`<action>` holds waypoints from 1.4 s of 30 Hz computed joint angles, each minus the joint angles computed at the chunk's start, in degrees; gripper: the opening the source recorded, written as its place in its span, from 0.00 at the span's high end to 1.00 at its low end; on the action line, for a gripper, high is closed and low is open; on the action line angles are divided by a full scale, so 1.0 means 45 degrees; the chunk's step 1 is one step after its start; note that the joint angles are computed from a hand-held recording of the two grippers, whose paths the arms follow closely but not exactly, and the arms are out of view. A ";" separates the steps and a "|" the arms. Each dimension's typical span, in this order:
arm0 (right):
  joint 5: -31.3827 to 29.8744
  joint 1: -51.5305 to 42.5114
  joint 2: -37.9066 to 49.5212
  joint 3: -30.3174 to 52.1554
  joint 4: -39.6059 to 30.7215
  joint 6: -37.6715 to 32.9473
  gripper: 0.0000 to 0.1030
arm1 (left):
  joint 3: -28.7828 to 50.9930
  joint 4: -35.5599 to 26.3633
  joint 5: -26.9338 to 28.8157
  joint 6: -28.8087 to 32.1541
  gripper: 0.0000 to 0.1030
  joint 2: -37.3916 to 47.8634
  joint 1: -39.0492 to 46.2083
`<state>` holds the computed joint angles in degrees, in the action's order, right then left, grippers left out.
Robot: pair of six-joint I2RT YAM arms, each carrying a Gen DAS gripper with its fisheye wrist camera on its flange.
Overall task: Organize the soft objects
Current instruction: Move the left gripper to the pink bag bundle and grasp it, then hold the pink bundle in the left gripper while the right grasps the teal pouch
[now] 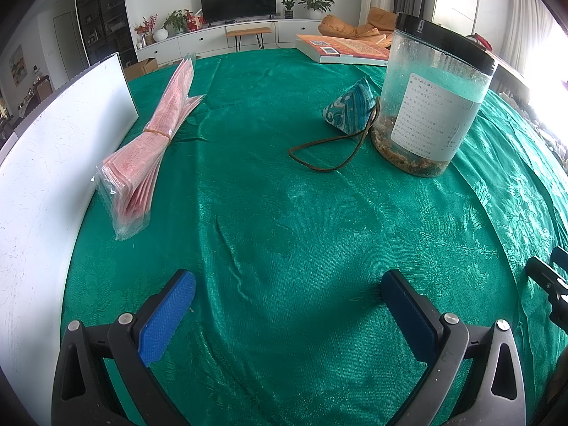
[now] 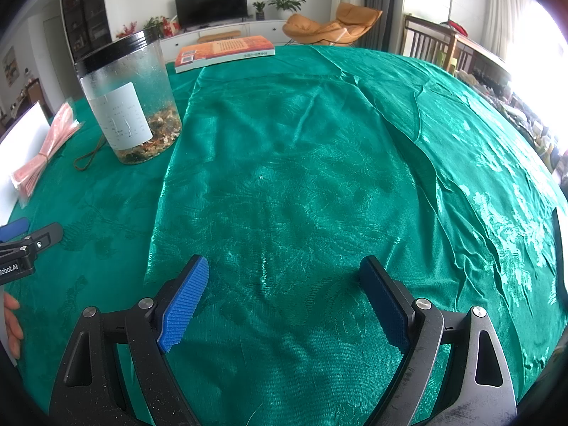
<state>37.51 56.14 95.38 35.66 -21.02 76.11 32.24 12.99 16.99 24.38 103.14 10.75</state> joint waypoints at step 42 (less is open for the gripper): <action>-0.0002 -0.0007 -0.0035 -0.0014 -0.0010 -0.0011 0.13 | 0.7025 -0.5421 -0.1130 0.0502 0.74 0.2795 0.0786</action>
<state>37.50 56.11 95.23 35.60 -21.07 76.06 63.85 -11.41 11.91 26.63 115.71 14.29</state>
